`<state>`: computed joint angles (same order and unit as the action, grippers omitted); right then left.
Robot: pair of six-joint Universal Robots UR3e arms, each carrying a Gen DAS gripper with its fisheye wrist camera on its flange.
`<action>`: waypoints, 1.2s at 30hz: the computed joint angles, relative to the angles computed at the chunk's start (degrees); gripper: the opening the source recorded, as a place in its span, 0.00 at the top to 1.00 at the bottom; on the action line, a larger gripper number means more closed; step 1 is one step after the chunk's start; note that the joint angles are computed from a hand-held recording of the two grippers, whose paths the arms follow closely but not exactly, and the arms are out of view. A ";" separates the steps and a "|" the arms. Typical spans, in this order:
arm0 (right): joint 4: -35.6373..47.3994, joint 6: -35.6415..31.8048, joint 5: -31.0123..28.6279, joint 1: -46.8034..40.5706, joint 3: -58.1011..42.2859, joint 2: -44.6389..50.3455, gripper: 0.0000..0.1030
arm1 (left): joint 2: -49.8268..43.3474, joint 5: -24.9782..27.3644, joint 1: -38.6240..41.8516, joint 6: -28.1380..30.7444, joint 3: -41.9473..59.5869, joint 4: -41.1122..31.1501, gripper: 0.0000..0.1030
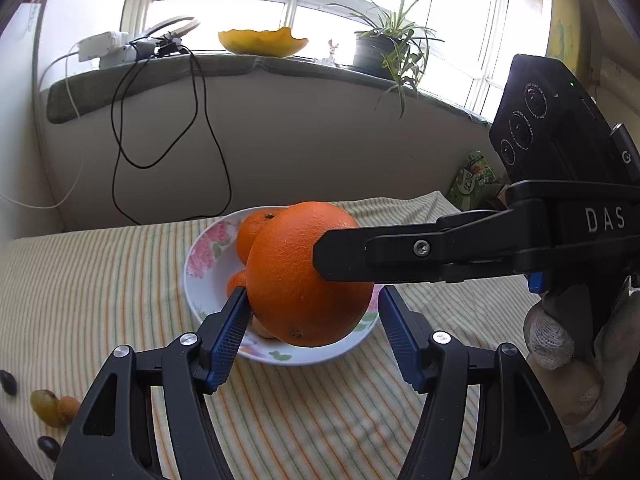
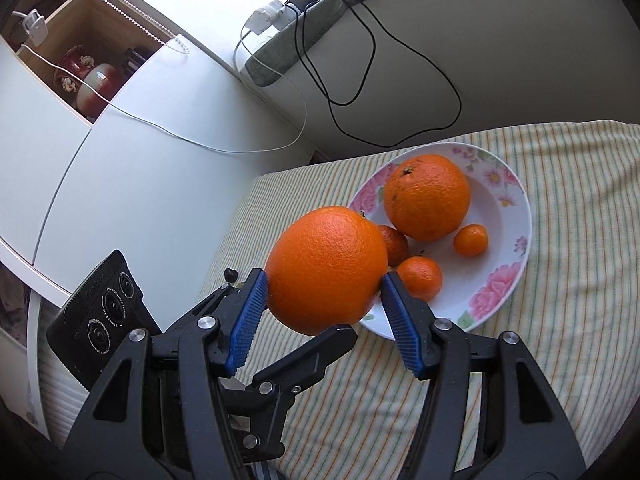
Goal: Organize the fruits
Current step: 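Lift the large orange with both grippers and carry it over the bowl, then lower the large orange into the bowl and open both grippers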
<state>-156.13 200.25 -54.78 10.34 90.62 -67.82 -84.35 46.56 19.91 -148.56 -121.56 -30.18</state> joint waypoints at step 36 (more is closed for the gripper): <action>-3.75 -2.19 1.70 -10.02 10.25 -5.52 0.40 | -13.53 14.58 -15.50 -7.93 9.78 13.03 0.37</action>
<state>-159.88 198.05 -53.08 0.32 100.87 -73.35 -97.87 61.14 4.41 -156.48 -111.78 -17.15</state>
